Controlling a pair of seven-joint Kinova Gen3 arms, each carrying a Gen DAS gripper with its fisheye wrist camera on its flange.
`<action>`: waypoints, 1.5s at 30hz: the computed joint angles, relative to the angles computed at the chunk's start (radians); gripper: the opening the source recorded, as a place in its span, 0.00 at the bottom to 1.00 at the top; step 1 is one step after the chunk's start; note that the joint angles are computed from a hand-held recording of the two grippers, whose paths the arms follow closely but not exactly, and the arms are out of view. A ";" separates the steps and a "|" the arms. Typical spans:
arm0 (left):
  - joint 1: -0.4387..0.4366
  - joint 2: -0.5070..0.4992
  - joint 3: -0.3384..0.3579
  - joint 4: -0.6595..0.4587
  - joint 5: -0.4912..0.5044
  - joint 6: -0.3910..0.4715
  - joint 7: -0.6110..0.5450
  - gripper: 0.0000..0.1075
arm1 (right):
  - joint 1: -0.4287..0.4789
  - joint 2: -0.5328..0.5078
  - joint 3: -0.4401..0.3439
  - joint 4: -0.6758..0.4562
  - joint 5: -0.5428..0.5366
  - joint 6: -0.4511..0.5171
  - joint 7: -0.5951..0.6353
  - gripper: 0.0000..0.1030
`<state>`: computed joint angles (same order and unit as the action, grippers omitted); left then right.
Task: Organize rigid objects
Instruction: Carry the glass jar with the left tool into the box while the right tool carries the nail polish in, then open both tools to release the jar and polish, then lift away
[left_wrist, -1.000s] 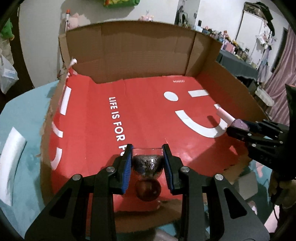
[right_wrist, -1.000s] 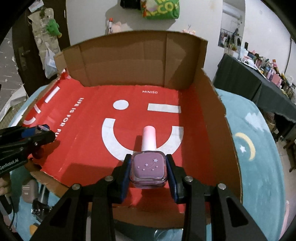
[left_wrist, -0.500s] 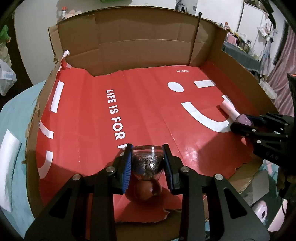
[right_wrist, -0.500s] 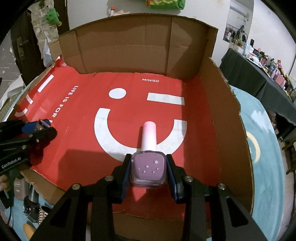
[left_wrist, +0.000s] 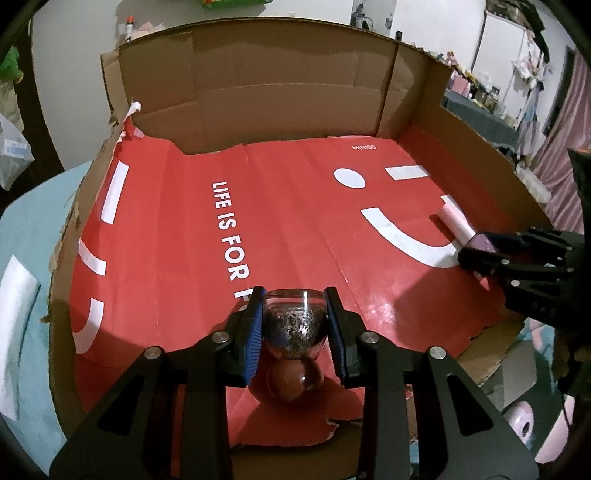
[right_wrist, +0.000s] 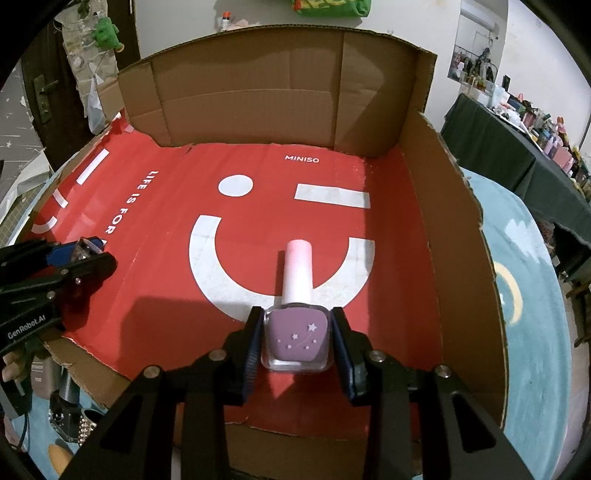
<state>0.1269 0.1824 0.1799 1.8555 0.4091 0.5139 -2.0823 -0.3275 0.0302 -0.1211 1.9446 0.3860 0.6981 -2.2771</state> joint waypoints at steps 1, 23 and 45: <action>-0.010 0.000 0.004 -0.001 0.016 0.006 -0.014 0.28 | 0.001 0.000 0.000 0.000 -0.004 -0.001 0.004 0.39; -0.004 -0.228 -0.062 0.168 0.365 -0.087 -0.330 0.77 | 0.015 -0.165 -0.099 0.040 0.071 -0.003 -0.119 0.80; 0.102 -0.738 -0.080 0.553 0.283 -0.351 -0.154 0.91 | 0.208 -0.550 -0.653 0.162 0.217 0.174 -0.577 1.00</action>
<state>0.2287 -0.5558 0.0998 2.4086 0.6923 0.1631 -2.2359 -0.1193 -0.5196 -0.7738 2.1068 0.6025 0.8725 -2.8538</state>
